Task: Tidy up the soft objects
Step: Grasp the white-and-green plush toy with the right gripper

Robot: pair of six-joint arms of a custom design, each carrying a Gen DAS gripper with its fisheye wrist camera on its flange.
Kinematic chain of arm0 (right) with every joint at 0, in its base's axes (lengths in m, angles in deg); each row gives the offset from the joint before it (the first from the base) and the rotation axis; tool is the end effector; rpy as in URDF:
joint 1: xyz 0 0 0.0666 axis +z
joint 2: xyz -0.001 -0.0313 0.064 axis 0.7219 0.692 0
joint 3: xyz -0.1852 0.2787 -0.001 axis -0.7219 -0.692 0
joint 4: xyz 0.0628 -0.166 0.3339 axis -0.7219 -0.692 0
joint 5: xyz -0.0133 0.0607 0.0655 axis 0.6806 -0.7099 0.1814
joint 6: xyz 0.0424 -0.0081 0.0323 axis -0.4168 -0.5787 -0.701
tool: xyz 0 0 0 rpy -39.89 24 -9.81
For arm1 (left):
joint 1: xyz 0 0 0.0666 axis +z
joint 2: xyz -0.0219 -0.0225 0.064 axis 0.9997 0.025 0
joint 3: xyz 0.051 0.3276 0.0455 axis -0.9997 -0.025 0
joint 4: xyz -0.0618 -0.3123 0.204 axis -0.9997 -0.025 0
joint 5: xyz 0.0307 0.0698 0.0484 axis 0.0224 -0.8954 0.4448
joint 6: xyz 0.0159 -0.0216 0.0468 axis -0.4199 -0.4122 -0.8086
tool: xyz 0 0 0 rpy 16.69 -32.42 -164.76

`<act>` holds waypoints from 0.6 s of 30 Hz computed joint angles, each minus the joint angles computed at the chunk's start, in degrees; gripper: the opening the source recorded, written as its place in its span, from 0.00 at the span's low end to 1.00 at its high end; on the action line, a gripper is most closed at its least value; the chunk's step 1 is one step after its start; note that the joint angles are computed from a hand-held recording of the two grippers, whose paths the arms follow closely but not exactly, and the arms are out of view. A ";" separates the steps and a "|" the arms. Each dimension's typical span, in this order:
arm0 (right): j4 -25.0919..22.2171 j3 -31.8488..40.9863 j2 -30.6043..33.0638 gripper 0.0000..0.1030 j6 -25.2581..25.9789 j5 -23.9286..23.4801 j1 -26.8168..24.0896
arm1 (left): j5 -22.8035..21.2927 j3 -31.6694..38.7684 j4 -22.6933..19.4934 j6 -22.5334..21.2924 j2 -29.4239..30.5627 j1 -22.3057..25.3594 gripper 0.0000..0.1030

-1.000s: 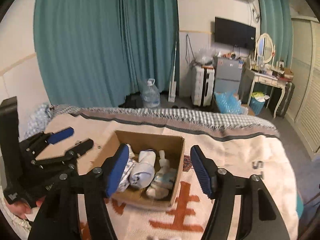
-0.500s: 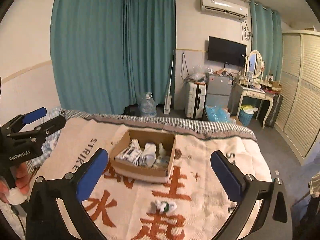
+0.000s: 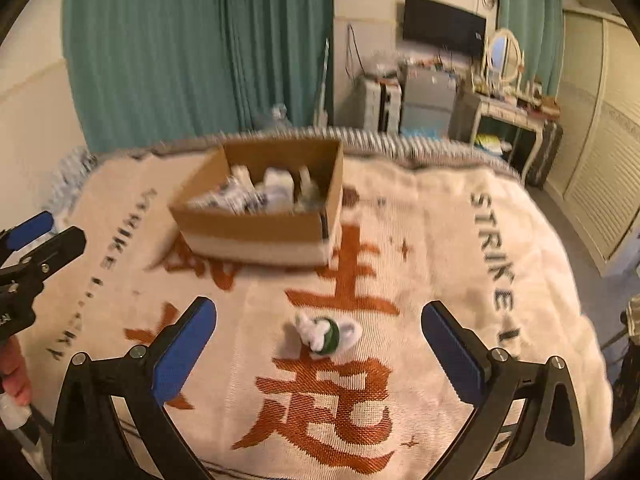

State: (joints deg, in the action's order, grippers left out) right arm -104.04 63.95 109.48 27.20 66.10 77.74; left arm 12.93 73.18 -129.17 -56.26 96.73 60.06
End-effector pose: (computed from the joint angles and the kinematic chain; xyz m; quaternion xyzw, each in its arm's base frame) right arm 0.4788 0.2780 0.4776 -0.0089 0.9228 -0.0010 0.3852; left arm 0.4949 -0.2604 0.4475 0.1018 0.8824 -0.0519 0.4564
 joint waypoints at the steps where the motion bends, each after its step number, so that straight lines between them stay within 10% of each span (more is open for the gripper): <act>1: 0.34 -0.59 0.95 1.00 -0.55 -0.94 -0.62 | 0.37 0.05 -0.50 0.38 0.98 0.28 0.89; 14: 3.54 -2.52 10.29 1.00 -6.72 -6.31 -4.41 | 4.59 2.15 -0.45 0.61 12.22 3.12 0.89; 18: 4.74 -2.84 10.91 0.81 -7.15 -4.63 -4.39 | 4.49 2.97 -1.53 0.15 14.20 3.51 0.89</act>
State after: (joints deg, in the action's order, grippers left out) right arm -99.29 61.11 120.39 20.05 61.48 73.35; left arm 17.42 76.15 -130.70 -56.12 110.93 63.57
